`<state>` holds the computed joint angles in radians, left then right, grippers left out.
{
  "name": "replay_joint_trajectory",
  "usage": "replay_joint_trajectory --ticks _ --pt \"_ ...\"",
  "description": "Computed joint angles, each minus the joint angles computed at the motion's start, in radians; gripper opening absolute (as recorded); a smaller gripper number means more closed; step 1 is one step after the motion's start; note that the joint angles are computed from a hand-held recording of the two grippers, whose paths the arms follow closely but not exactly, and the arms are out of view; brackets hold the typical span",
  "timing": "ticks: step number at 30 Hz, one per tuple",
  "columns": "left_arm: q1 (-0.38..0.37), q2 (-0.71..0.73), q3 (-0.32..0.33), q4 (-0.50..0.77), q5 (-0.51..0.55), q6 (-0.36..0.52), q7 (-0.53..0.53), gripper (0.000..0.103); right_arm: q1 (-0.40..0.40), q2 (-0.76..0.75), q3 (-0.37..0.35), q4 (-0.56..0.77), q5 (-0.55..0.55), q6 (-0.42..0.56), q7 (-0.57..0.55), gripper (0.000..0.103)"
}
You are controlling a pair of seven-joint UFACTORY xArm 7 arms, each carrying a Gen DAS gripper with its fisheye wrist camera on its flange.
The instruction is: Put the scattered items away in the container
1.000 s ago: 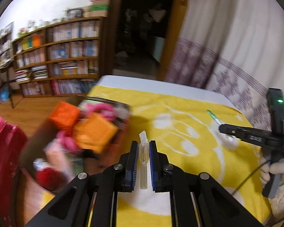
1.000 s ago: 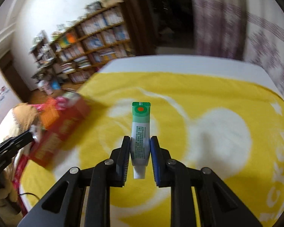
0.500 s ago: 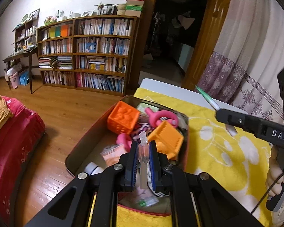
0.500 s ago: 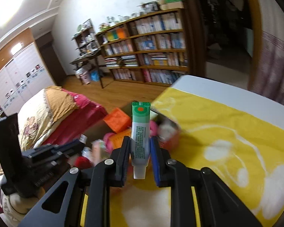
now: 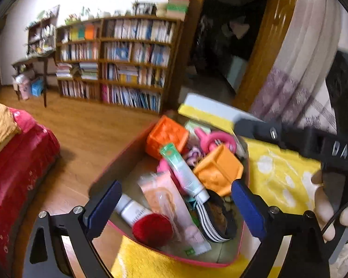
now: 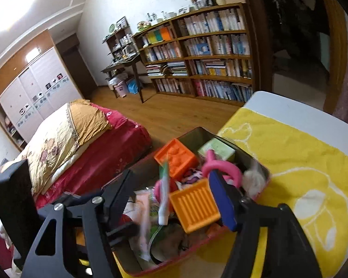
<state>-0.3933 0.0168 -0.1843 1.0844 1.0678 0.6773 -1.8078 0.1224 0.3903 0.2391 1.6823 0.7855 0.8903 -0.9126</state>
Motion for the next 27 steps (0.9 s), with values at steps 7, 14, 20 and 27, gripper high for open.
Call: replay_joint_trajectory --ticks 7,14,20,27 --pt "-0.015 -0.022 -0.022 0.0 -0.006 0.076 -0.02 0.097 -0.058 0.001 -0.032 -0.018 0.004 0.039 0.051 0.075" --pt "-0.071 0.001 -0.059 0.081 -0.032 0.303 -0.011 0.098 -0.092 -0.112 -0.059 -0.193 0.039 -0.069 -0.053 0.08" --pt "-0.152 0.079 -0.063 0.198 -0.032 0.462 -0.053 0.102 -0.094 -0.22 -0.086 -0.33 0.132 -0.212 -0.168 0.087" --pt "-0.3 0.275 -0.021 0.477 -0.087 0.81 0.085 0.103 -0.079 -0.314 -0.128 -0.419 0.278 -0.245 -0.275 0.102"
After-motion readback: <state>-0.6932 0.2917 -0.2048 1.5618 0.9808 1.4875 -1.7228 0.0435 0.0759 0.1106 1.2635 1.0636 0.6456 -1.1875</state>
